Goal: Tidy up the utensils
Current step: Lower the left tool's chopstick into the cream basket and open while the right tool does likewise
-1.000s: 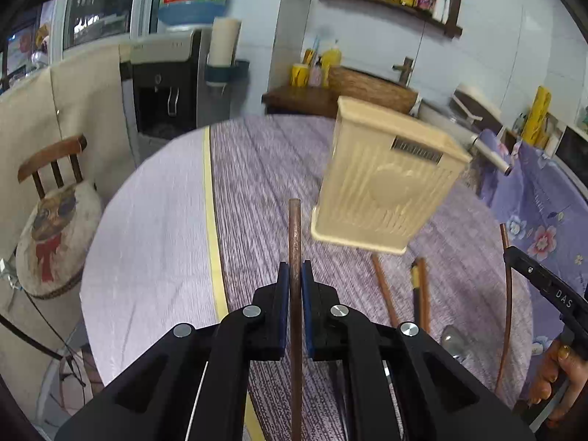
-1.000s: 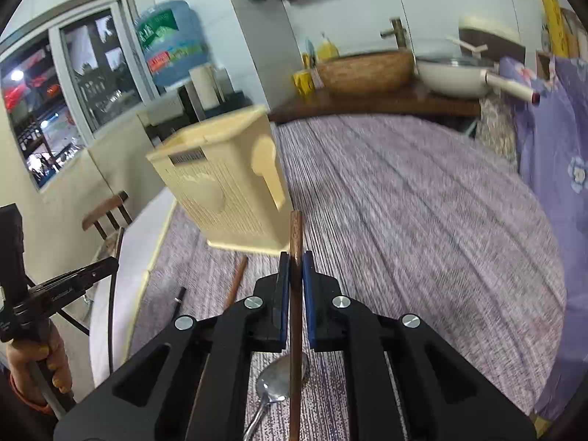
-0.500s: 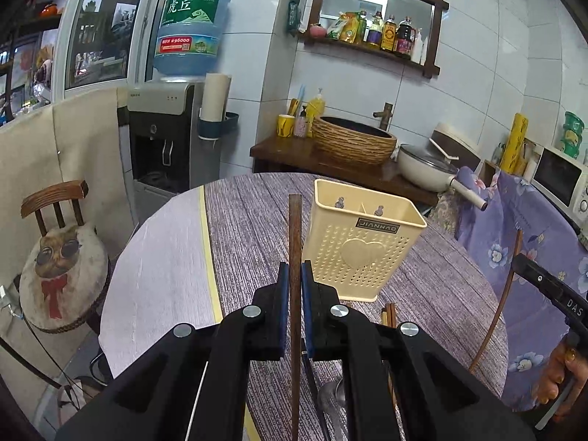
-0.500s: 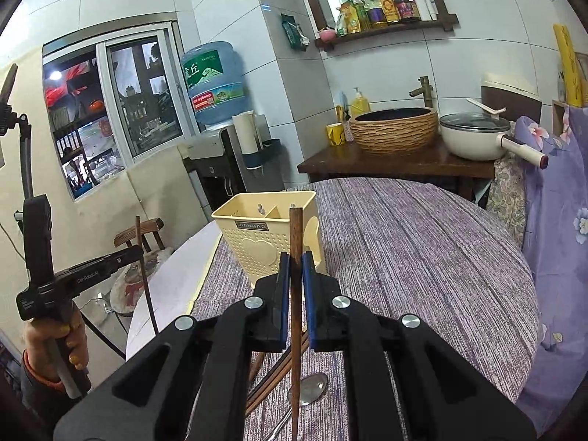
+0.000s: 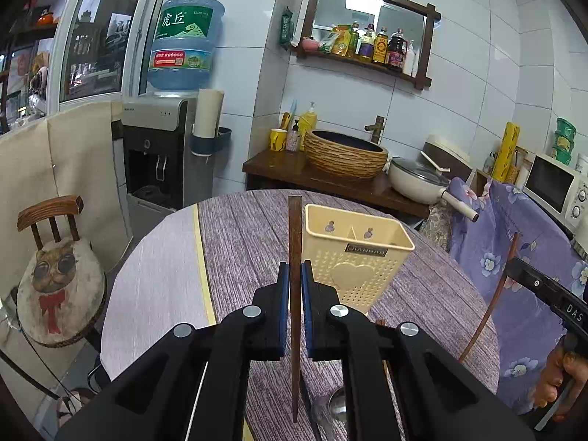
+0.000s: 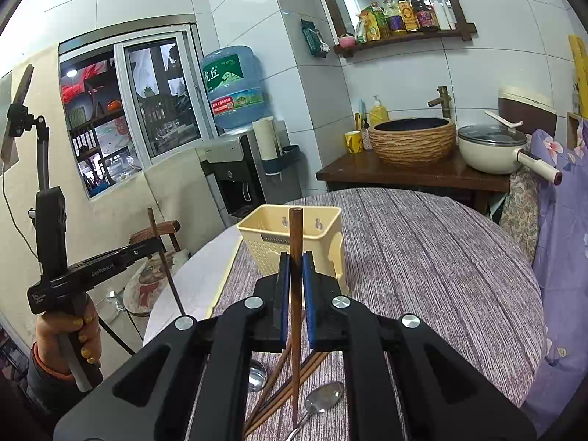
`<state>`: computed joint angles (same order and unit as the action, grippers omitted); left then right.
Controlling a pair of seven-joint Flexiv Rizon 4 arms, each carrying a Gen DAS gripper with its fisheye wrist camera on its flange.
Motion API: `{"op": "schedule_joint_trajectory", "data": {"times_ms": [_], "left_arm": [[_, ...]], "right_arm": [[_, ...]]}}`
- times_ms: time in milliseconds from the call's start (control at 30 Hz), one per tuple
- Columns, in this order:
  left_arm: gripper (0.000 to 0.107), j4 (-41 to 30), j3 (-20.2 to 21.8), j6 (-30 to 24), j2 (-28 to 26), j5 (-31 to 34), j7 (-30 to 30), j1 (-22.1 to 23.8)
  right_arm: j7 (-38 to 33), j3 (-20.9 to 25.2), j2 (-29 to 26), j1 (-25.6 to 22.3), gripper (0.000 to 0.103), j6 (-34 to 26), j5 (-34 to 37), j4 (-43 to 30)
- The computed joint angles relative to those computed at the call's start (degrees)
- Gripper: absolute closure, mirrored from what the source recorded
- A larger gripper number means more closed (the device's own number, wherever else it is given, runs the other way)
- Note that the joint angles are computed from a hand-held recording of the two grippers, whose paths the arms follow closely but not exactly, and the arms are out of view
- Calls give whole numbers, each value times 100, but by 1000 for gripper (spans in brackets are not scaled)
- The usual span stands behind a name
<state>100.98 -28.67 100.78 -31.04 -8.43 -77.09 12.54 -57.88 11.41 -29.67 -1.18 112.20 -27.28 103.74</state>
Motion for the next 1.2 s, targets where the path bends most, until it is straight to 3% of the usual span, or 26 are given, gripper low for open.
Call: {"op": "schedule_joint_trajectory", "data": {"times_ms": [233,400,467,500,567,667,733,867,1200], "left_arm": [[99,-435,-293,-118,-91,-47,147,129],[99,-1157,-527,-149,-213,-153,336,83],[99,-1591,-394,-203,-329,-252,369,-155],[99,-1768,-367,-209,-392,-295,392,-240],[99,-2335,51,-283,-584,-427,387,-686],[99,-3134,664,-505,-958,-638,366,-1267],[99,-3556,1074,-655,-1207,-775,302,-1590],[99,-3998,1729,-822,-1600,-895,123,-2027],[99,-3903,1887,-1196,-1906,-978,-55,-2063]], "right_arm": [[130,355,-156,-263,95,-157,-387,-606],[142,239,-303,-74,95,-311,-348,-1469],[86,-68,-365,218,95,-355,-134,-1862],[25,-429,-396,519,95,-334,97,-2084],[-128,-1130,-507,1070,95,-415,529,-2523],[-181,-1409,-809,1284,95,-689,830,-3101],[-204,-1848,-1013,1560,95,-758,1091,-3334],[-226,-2131,-1377,1727,95,-895,1372,-3547],[-206,-2043,-1790,1720,95,-1220,1414,-3620]]}}
